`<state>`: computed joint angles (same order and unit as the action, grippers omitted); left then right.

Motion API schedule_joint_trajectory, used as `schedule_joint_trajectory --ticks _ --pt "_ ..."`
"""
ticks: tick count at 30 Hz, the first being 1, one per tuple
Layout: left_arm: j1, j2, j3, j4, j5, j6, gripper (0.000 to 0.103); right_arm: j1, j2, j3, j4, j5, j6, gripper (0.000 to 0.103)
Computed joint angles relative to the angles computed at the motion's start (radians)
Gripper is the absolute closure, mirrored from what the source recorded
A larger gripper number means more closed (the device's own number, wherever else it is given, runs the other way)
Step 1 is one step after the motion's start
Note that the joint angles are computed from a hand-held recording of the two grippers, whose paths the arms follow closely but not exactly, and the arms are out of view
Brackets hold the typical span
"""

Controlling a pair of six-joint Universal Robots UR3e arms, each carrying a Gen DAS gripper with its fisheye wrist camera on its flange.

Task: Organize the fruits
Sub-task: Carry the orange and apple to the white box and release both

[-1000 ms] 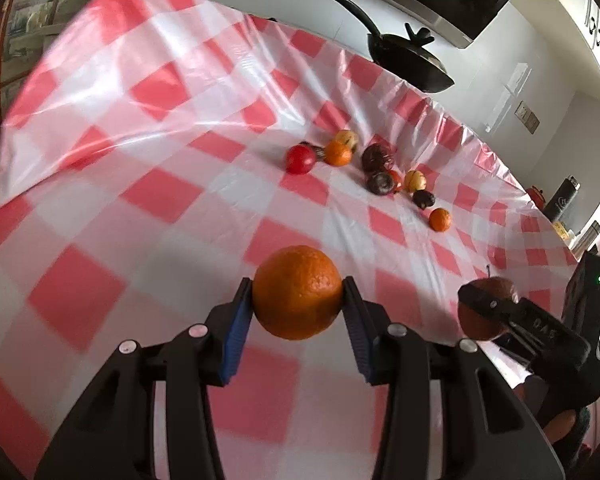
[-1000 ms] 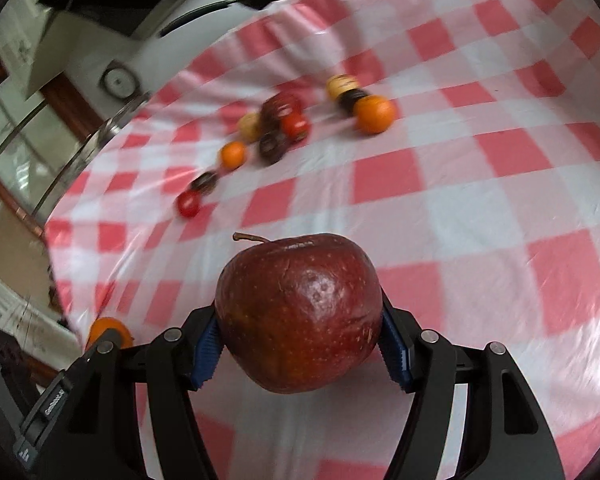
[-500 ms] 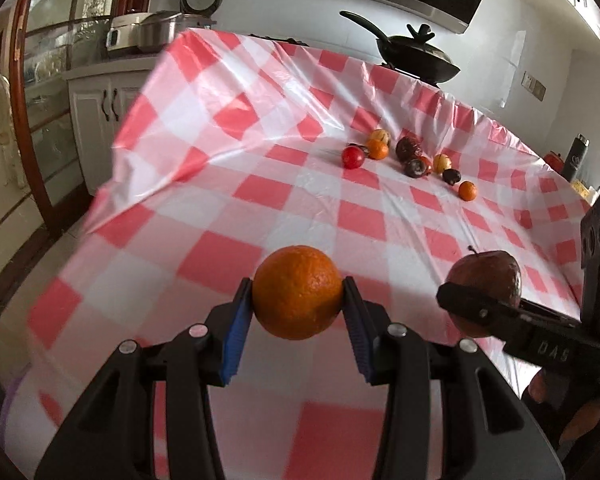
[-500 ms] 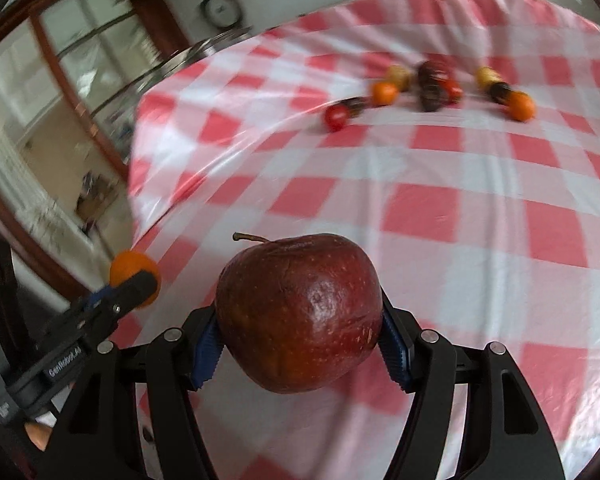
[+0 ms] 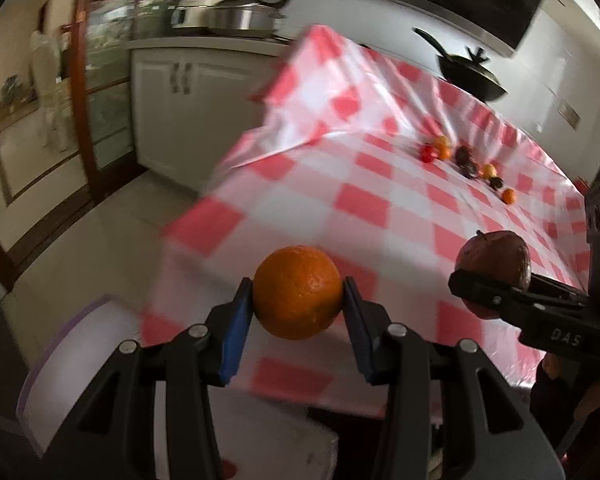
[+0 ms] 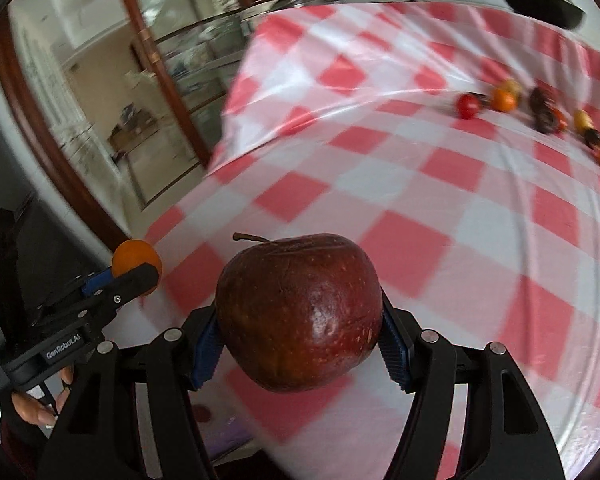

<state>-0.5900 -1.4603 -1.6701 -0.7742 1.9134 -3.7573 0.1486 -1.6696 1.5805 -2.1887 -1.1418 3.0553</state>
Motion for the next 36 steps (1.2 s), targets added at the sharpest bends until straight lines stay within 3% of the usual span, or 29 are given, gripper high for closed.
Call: schedule_joint_trajectory --ticks 10,15,22,28,36 --pt "0.055 0.354 -0.333 -0.111 0.037 -0.111 0.058 0.278 0.070 -0.036 -0.047 -0.037 -0.122 0.038" --pt "0.197 0.508 -0.484 -0.200 -0.058 -0.097 0.058 0.405 0.153 -0.076 0.000 -0.071 -0.189 0.038" --pt "0.302 0.477 -0.543 -0.335 -0.088 -0.047 0.058 0.531 0.386 -0.236 0.171 -0.166 -0.218 0.038" --pt "0.349 0.422 -0.587 -0.363 -0.102 -0.005 0.058 0.591 0.549 -0.354 0.243 -0.298 -0.179 0.038" --pt "0.406 0.462 -0.665 -0.361 -0.149 0.040 0.058 0.654 0.598 -0.393 0.244 -0.407 -0.223 0.038"
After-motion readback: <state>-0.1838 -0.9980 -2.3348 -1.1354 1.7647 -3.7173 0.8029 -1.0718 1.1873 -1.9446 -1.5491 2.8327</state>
